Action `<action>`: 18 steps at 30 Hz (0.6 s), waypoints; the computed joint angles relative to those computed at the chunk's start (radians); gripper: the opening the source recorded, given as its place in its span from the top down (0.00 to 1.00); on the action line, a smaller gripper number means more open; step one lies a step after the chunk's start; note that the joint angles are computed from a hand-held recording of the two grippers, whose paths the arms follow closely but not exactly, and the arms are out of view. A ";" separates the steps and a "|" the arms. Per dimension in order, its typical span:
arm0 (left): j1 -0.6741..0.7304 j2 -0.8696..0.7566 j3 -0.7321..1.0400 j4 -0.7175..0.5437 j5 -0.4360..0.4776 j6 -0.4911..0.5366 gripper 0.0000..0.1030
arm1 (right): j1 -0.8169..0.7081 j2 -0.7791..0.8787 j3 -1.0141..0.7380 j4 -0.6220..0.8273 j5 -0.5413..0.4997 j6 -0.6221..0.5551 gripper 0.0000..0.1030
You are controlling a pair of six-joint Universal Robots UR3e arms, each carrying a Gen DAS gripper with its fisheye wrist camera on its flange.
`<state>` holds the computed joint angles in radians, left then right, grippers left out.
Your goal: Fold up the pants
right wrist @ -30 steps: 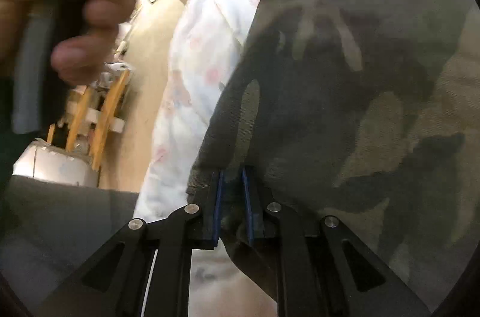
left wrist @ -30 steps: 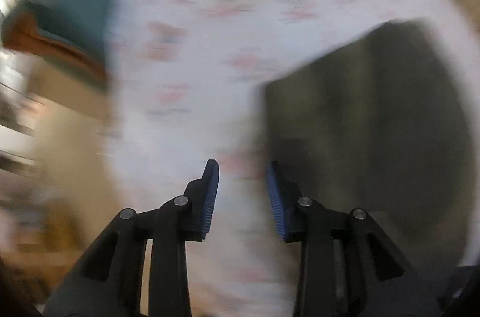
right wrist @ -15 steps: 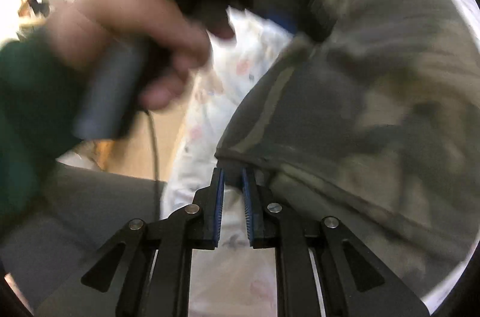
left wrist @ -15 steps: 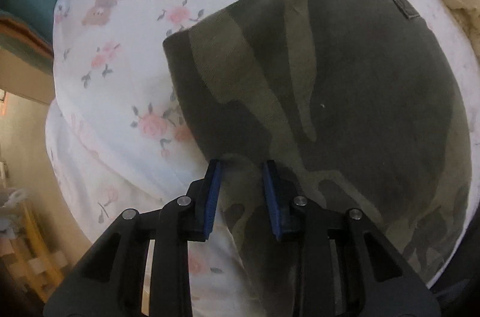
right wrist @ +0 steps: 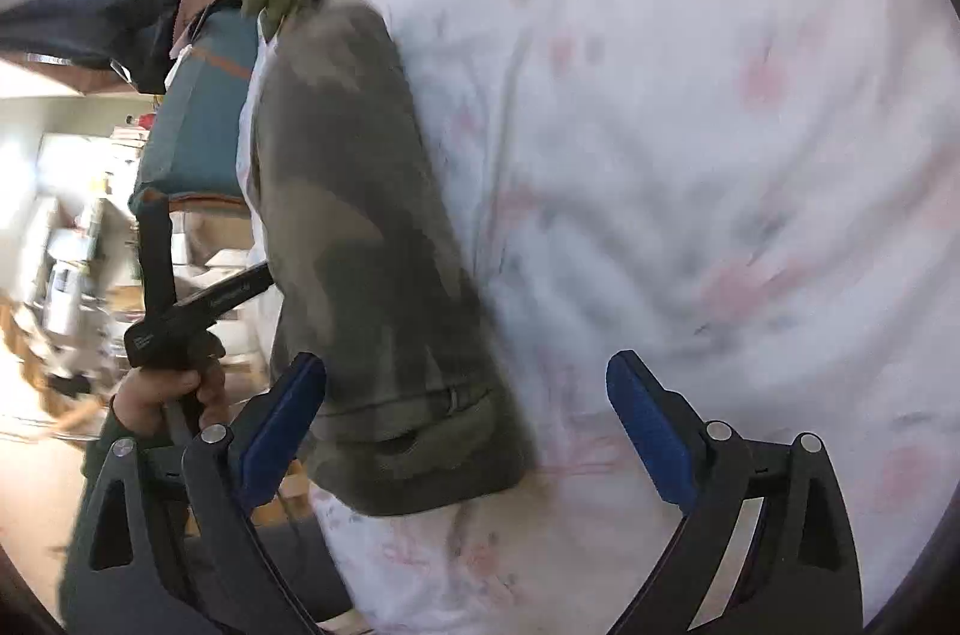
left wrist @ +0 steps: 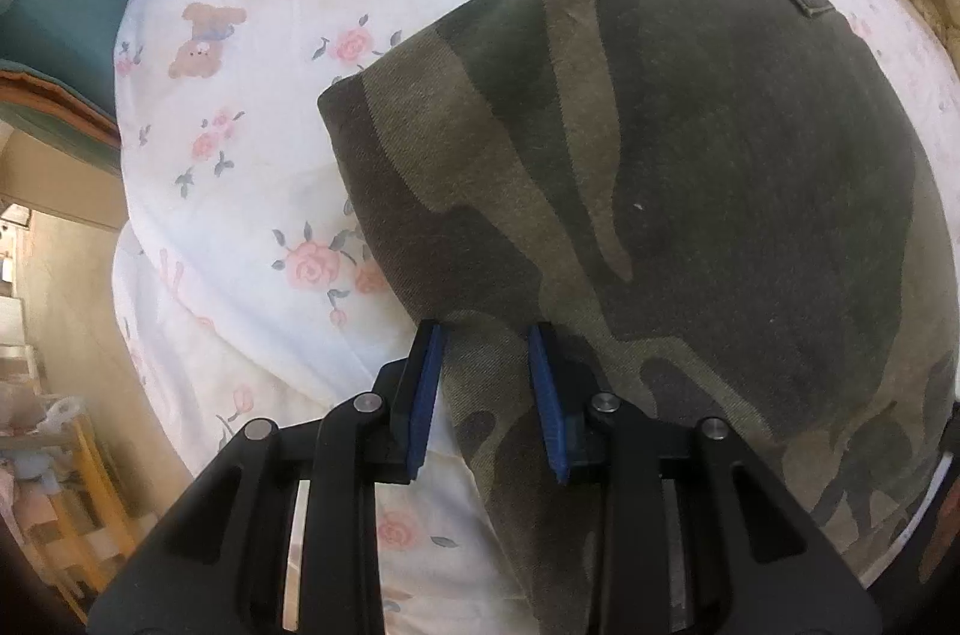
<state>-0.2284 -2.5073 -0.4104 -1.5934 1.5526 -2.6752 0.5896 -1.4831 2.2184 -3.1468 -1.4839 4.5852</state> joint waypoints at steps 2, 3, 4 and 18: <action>-0.012 0.090 -0.159 0.088 0.021 0.001 0.73 | 0.002 0.108 0.022 -0.215 0.033 0.035 0.06; -0.019 0.109 -0.201 0.120 0.031 0.002 0.73 | 0.018 0.169 -0.014 -0.259 0.030 0.040 0.06; -0.024 0.120 -0.224 0.137 0.035 0.003 0.73 | 0.037 0.206 -0.067 -0.243 0.018 0.019 0.05; 0.013 0.226 -0.254 -0.004 -0.239 0.013 0.72 | -0.123 -0.130 -0.296 0.336 -0.048 -0.291 0.63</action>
